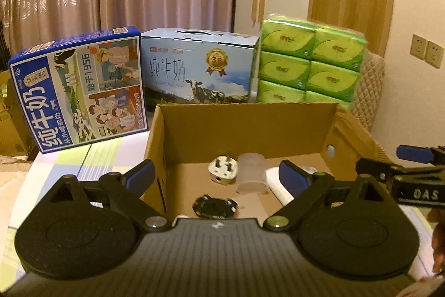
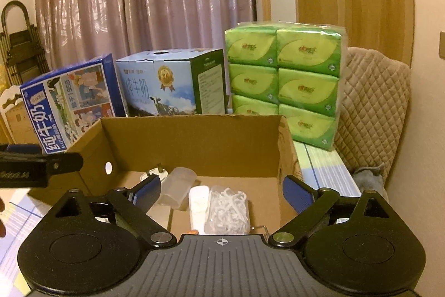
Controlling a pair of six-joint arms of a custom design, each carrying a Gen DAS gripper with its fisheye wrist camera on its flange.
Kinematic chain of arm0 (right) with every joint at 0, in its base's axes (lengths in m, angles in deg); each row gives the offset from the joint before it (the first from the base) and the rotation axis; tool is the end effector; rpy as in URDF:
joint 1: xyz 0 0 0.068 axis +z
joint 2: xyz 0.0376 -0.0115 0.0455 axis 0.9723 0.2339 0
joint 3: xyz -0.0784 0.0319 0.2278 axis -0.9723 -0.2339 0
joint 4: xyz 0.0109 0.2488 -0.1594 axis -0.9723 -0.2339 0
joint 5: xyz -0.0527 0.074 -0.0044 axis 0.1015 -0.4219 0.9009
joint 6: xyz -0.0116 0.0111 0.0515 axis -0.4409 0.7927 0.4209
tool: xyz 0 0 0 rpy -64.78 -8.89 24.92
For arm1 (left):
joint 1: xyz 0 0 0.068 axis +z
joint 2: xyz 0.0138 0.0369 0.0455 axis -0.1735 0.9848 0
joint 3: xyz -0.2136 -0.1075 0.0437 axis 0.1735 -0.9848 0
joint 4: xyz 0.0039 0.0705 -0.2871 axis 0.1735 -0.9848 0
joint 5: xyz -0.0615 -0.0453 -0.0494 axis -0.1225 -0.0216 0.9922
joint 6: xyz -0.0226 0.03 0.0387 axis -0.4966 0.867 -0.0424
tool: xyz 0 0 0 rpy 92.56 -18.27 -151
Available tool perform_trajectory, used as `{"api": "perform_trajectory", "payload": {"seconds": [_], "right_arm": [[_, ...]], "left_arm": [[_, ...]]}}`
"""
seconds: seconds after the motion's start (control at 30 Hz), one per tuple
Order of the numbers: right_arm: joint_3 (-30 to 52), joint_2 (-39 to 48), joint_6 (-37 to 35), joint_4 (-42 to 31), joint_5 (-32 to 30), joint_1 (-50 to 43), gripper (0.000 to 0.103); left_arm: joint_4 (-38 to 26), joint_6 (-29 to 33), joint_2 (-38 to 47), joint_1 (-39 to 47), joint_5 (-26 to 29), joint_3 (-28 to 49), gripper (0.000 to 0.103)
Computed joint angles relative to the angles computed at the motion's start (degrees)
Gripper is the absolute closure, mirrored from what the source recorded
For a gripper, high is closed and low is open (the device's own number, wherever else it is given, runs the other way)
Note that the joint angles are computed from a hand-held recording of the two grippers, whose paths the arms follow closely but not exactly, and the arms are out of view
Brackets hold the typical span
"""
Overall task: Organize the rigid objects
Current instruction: 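Withdraw both open tools from the box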
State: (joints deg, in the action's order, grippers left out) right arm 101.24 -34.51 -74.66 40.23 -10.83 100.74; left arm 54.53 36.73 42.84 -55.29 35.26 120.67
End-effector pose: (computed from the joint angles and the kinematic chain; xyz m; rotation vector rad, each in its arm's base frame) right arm 0.2087 0.0918 0.1661 -0.1865 2.0973 0.3257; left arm 0.1863 -0.1594 0.1894 0.0112 2.1338 -0.0532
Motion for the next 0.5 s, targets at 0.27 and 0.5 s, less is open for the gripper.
{"api": "perform_trajectory", "payload": {"seconds": [0.27,0.5], "right_arm": [[-1.4,-21.2,2.8,-20.5,1.1,2.6,0.011],[2.8,-37.4,6.0,-42.2,7.3,9.7,0.011]], "left_arm": [[-20.3,-17.9,-9.6,-14.7,-10.2,1.1,0.009],[-44.7,-44.2,-6.2,-32.4,-18.1,9.5,0.009]]}}
